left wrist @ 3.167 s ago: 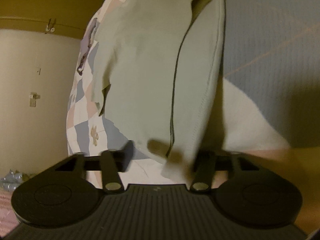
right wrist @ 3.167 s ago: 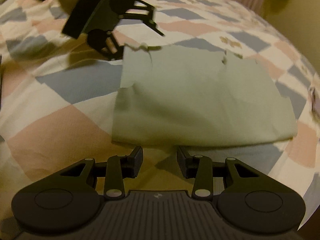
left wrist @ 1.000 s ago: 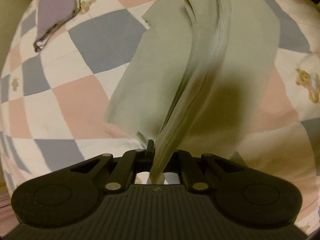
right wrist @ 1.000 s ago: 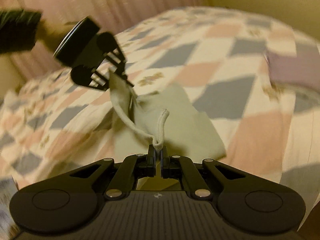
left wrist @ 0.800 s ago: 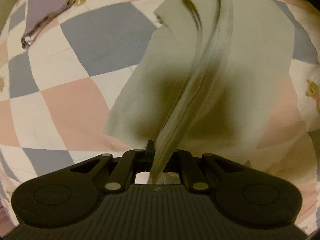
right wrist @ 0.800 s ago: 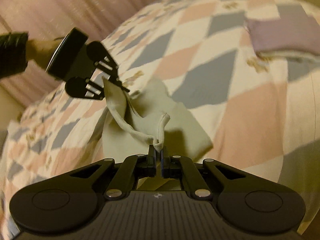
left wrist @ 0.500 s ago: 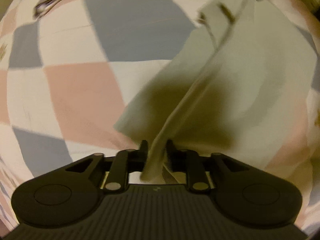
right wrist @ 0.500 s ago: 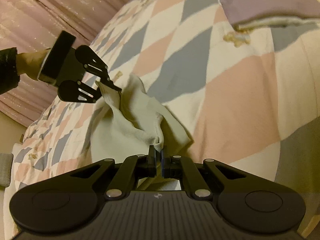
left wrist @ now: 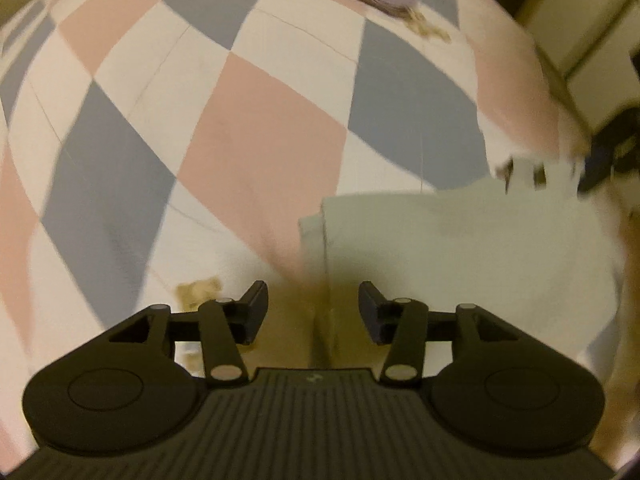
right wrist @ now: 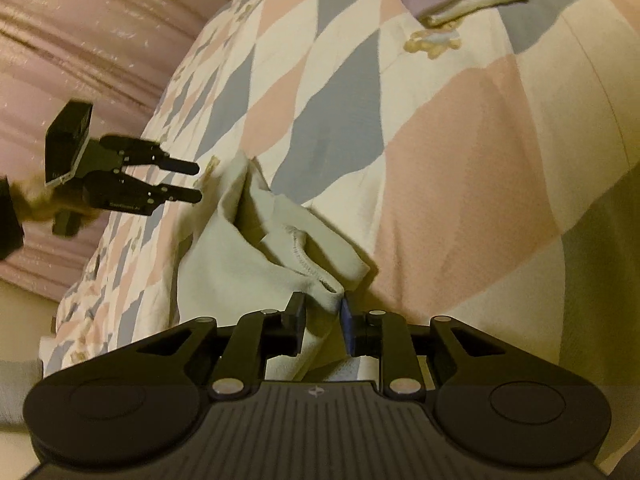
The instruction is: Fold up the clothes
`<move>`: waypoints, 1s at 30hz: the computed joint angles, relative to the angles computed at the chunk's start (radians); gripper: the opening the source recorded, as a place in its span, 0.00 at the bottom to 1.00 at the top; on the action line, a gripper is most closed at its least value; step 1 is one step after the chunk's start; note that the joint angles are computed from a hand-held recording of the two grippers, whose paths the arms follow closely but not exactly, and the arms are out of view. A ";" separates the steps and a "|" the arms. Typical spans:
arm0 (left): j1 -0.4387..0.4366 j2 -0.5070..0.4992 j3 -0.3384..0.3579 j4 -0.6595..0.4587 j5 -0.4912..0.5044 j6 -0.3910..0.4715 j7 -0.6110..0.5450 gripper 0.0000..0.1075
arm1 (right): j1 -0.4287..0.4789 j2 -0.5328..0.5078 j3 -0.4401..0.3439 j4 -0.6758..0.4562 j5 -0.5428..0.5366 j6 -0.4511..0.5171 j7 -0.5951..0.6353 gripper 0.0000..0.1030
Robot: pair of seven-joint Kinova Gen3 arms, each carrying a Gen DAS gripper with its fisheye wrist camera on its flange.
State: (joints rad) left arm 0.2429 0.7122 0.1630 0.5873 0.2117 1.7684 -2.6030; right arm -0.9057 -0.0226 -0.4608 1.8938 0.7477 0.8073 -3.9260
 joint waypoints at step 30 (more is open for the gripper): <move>-0.098 -0.075 0.025 0.256 0.121 -0.205 0.120 0.02 | -0.111 0.075 0.064 -0.082 0.023 0.167 -0.066 0.04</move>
State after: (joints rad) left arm 0.1451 0.6372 0.1881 0.8431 0.3326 1.5631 -2.4831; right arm -1.0163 0.0523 -0.3966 1.8117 0.7711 0.9741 -3.9922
